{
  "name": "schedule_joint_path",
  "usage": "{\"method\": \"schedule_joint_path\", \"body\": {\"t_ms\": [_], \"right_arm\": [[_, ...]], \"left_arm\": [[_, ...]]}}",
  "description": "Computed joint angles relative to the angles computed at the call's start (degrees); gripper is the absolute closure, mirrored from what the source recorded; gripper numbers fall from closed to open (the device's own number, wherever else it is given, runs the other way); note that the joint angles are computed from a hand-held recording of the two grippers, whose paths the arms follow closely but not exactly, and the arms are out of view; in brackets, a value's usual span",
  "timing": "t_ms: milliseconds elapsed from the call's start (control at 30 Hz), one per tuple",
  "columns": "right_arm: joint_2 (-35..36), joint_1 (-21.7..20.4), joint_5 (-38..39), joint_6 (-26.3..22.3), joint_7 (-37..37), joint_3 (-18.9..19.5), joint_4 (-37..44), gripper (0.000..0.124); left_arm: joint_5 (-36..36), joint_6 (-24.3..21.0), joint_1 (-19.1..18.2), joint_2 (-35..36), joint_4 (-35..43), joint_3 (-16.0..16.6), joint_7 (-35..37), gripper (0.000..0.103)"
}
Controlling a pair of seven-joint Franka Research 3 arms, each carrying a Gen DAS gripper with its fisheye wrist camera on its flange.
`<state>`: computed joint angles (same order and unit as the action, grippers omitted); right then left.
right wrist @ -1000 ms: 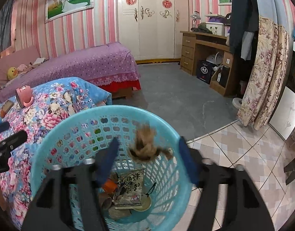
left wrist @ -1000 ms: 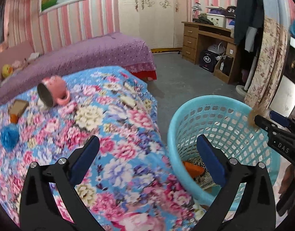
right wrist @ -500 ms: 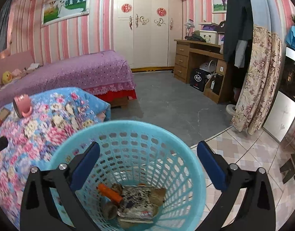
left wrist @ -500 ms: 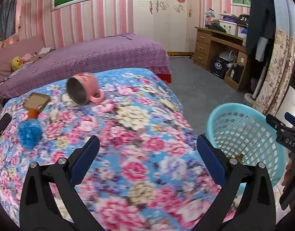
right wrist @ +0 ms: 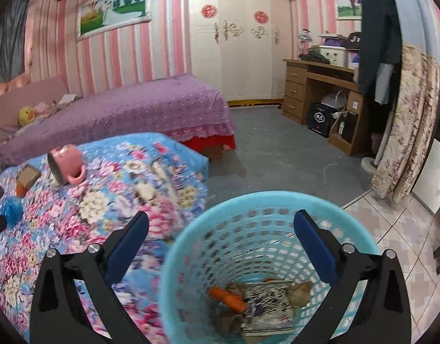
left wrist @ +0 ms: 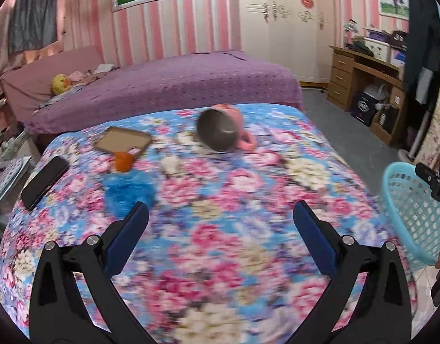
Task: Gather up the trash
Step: 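Move both open tools back over the bed toward the remaining items, then grasp the blue plastic bag with the left tool while the right tool grasps the orange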
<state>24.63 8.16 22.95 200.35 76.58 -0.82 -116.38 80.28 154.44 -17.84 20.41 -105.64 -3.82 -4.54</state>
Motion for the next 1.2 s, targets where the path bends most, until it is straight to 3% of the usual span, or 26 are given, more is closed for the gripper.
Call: {"method": "schedule_joint_path", "body": {"t_ms": [133,333,400,600,700,767,833,900,1000,1133,1200], "right_arm": [[0.86,1.64,-0.04,-2.49,-0.35,0.24,1.61,0.025],[3.11,14.48,7.23,-4.21,-5.45,-9.63,3.68,0.025],[3.46,13.96,7.03,-5.65,-5.78,-8.37,4.39,0.025],[6.53,19.99,8.58,-8.39,-4.13,-13.73,8.96,0.025],[8.05,21.44,7.21,-11.06,-2.50,-15.19,11.83,0.025],[9.82,26.80,5.93,-12.83,-0.66,-21.06,13.21,0.025],[11.33,29.73,4.42,-14.07,1.13,-24.27,14.46,0.025],[12.04,30.01,3.24,-15.89,3.00,-24.52,15.85,0.025],[12.43,26.80,2.44,-18.86,5.64,-20.52,18.52,0.025],[13.14,24.35,0.10,-19.68,7.46,-16.41,20.86,0.025],[14.02,26.77,-1.78,-19.87,9.82,-18.62,21.61,0.025]], "left_arm": [[0.07,3.09,2.40,-1.09,-2.67,1.06,-2.45,0.005],[0.06,1.66,4.92,-1.15,-3.99,2.01,-2.51,0.005],[-0.91,1.85,6.00,-0.73,-3.96,2.20,-1.27,0.005],[-8.80,7.50,9.38,2.62,-1.32,2.66,5.39,0.005],[-11.89,7.89,8.90,4.15,0.35,3.76,9.50,0.006],[-14.30,9.64,9.16,5.07,1.01,4.20,11.92,0.006],[-17.16,11.15,9.40,6.14,1.77,4.53,14.86,0.007],[-20.50,13.43,10.16,7.11,2.24,4.25,18.81,0.021],[-25.51,15.91,11.66,7.79,2.04,3.26,25.34,0.045],[-28.85,19.39,11.86,6.62,-0.27,5.00,29.70,0.057],[-28.62,20.39,10.15,5.60,-1.34,8.27,29.19,0.059]]}}
